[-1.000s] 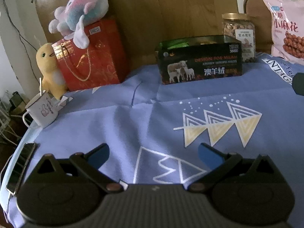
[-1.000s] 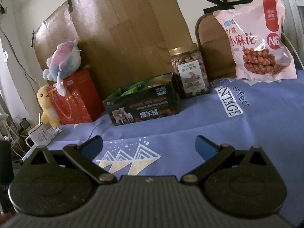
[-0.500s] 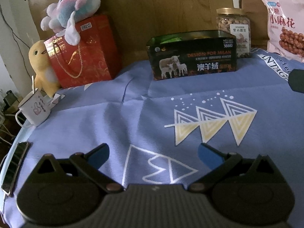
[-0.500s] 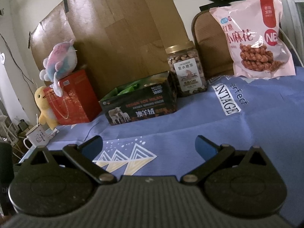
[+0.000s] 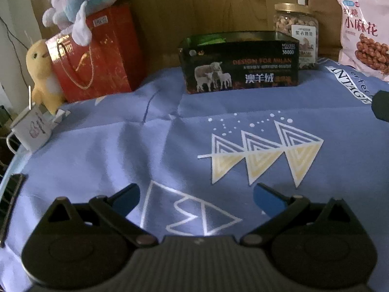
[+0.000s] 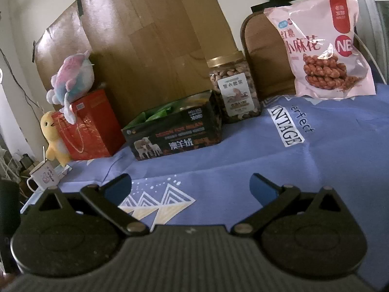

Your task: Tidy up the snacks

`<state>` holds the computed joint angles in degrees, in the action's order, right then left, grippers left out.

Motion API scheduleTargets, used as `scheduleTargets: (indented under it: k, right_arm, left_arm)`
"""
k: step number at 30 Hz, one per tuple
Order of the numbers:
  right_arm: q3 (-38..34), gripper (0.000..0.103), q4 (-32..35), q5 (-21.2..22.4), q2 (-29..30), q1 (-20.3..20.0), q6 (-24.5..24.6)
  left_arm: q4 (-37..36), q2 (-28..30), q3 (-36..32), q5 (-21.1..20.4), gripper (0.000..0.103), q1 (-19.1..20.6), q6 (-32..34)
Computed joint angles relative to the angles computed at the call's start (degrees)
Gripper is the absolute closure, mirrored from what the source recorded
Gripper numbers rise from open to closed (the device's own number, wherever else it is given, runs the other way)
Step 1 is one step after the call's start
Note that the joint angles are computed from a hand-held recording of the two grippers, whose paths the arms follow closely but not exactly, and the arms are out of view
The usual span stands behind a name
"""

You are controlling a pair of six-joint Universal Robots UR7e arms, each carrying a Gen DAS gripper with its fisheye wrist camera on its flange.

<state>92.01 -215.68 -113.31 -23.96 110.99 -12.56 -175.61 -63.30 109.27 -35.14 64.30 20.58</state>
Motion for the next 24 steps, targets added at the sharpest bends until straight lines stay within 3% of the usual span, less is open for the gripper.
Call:
scheduleTargets:
  k: [24]
  right_arm:
    - [0.32, 0.000, 0.10, 0.07, -0.17, -0.43, 0.79]
  left_arm:
    - [3.79, 0.15, -0.85, -1.26, 0.000, 0.12, -2.87]
